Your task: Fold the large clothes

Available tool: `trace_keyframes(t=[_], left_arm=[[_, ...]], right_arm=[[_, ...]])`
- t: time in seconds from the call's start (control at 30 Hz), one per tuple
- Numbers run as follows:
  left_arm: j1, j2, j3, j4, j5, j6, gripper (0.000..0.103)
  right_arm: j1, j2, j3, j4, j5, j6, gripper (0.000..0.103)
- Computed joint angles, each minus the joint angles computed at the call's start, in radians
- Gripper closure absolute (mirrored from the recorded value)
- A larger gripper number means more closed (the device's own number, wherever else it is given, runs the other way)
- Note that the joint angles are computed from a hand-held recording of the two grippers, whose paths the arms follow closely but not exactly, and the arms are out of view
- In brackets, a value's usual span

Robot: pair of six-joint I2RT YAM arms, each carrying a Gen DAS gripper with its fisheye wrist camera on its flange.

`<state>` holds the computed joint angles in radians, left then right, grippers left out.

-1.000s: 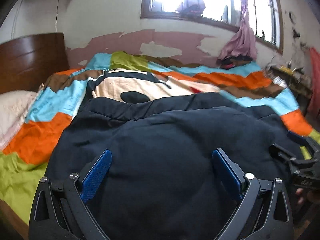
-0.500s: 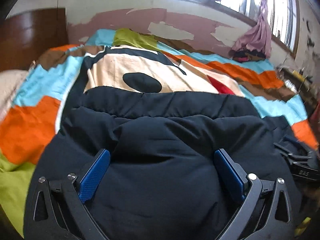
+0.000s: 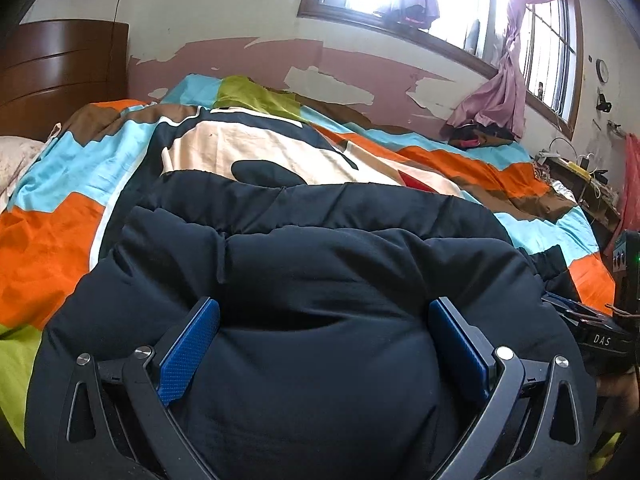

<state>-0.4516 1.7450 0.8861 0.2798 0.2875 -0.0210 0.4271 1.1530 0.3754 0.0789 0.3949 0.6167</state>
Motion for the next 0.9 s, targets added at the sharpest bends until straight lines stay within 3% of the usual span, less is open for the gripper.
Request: trace_keyframes(t=[0.9], left_arm=[[-0.005,0.0,-0.024,0.032,-0.001,-0.01,0.001]], right_arm=[[-0.05,0.0,-0.038,0.075,-0.082,0.001,0.0]])
